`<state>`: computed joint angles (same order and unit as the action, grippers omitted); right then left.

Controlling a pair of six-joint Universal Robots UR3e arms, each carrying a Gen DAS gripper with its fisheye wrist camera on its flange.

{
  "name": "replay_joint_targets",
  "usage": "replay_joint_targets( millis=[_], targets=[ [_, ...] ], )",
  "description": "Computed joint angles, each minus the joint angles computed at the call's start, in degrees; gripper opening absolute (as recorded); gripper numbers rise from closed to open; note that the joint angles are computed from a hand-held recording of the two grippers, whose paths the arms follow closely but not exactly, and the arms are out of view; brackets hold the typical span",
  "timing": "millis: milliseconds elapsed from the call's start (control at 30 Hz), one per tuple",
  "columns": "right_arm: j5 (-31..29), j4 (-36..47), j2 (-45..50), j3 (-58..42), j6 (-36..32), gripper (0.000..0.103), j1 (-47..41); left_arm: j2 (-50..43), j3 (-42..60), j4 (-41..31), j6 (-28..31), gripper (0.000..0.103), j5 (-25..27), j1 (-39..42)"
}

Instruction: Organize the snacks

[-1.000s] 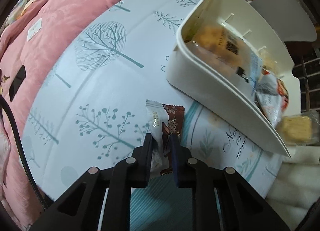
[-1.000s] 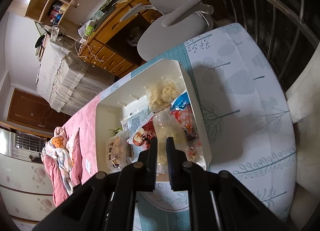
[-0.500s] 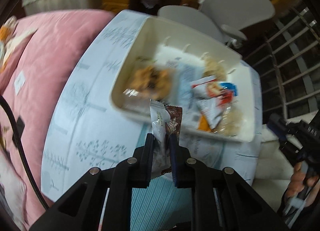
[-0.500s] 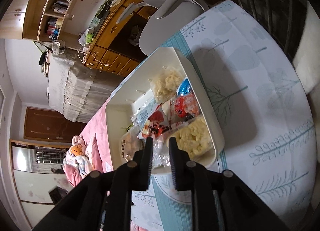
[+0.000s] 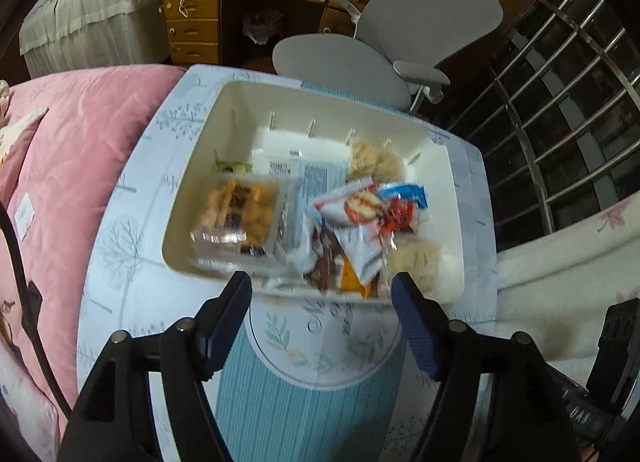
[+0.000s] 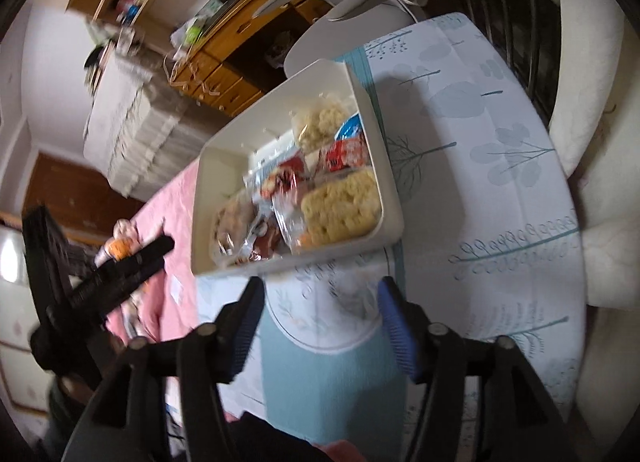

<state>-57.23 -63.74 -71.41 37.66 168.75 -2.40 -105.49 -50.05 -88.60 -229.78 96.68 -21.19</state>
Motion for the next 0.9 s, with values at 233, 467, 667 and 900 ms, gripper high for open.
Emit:
replay_joint_targets(
  millis=[233, 467, 667, 900],
  targets=[
    [-5.8, -0.7, -8.9, 8.5, -5.6, 0.074, 2.1, 3.2, -1.0, -3.8, -4.0, 0.092, 0.3, -6.1],
    [-15.1, 0.1, -15.5, 8.0, -2.6, 0.086, 6.1, 7.2, 0.2, -10.1, -4.5, 0.092, 3.4, -13.2],
    [-18.0, 5.9, -13.8, -2.1, 2.2, 0.092, 10.6, 8.8, 6.1, -20.4, -9.6, 0.093, 8.0, -18.4],
    [-17.9, 9.9, -16.7, -8.6, 5.3, 0.094, 15.2, 2.6, 22.4, -33.2, -13.8, 0.093, 14.4, -25.0]
  ],
)
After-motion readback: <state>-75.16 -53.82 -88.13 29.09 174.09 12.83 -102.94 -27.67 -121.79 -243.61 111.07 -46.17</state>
